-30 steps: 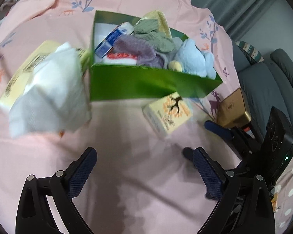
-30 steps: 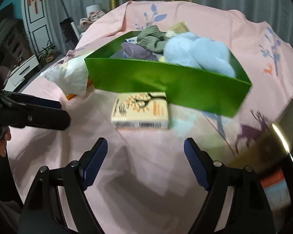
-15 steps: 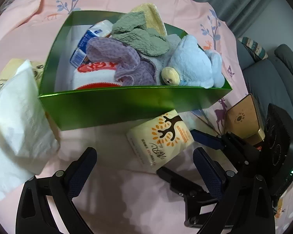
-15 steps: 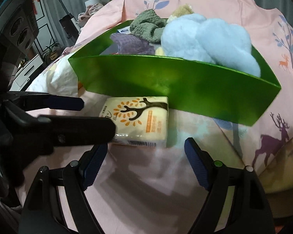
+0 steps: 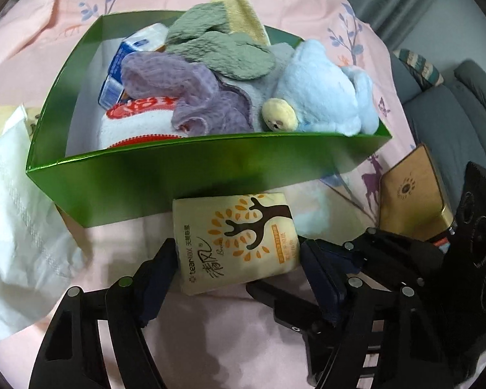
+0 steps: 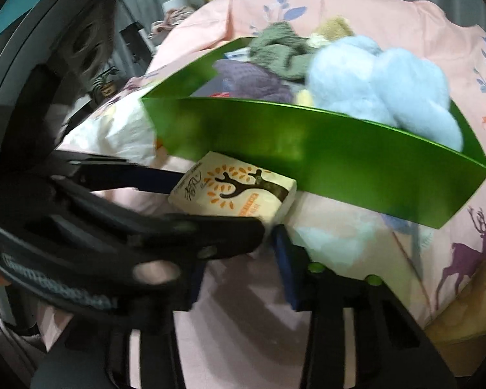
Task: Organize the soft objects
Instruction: 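Move the left tool to the cream Tempo tissue pack and grasp it, then lift the tissue pack and carry it over the green box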
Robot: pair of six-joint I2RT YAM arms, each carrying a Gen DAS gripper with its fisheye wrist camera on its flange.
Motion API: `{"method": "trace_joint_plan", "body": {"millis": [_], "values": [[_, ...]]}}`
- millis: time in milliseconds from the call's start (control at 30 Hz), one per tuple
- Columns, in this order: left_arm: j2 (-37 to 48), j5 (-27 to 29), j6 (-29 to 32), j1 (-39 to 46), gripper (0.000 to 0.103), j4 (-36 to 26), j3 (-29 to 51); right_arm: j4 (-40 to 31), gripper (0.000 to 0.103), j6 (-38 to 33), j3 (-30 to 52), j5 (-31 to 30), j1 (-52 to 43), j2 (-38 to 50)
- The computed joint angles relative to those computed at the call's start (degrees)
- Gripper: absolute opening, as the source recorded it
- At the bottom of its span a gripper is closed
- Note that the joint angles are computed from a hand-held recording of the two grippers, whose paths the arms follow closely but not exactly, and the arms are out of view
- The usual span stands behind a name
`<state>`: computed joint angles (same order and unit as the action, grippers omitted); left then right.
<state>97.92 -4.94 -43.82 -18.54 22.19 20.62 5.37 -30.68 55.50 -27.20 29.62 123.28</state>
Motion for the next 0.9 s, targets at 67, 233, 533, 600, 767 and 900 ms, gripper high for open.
{"method": "trace_joint_plan", "body": {"millis": [67,233,533,600,767,900], "values": [[-0.1,0.1,0.1,0.1,0.077,0.3,-0.2,0.5,0.036,0.2,-0.5,0.6,0.3,-0.5],[-1.8,0.0,0.2,-0.6,0.077,0.1,-1.3,0.6,0.034,0.6,-2.0,-1.1,-0.3,-1.9],[-14.7,-5.0,-3.3,-7.6,0.077,-8.1,-4.3,2.7,0.034,0.4,-9.4,-0.4,-0.3,-9.1],[-18.9,-6.9,-4.7,-10.2,0.077,-11.4,-4.9,3.7,0.034,1.3,-12.2,-1.2,-0.5,-12.0],[-27.6,-13.3,-9.6,-18.6,0.077,-21.0,-5.0,7.2,0.034,4.0,-19.7,-2.1,-0.4,-19.8],[-32.1,-19.5,-14.3,-26.1,0.077,-28.6,-3.7,8.0,0.034,4.9,-24.7,-1.8,0.0,-26.7]]}}
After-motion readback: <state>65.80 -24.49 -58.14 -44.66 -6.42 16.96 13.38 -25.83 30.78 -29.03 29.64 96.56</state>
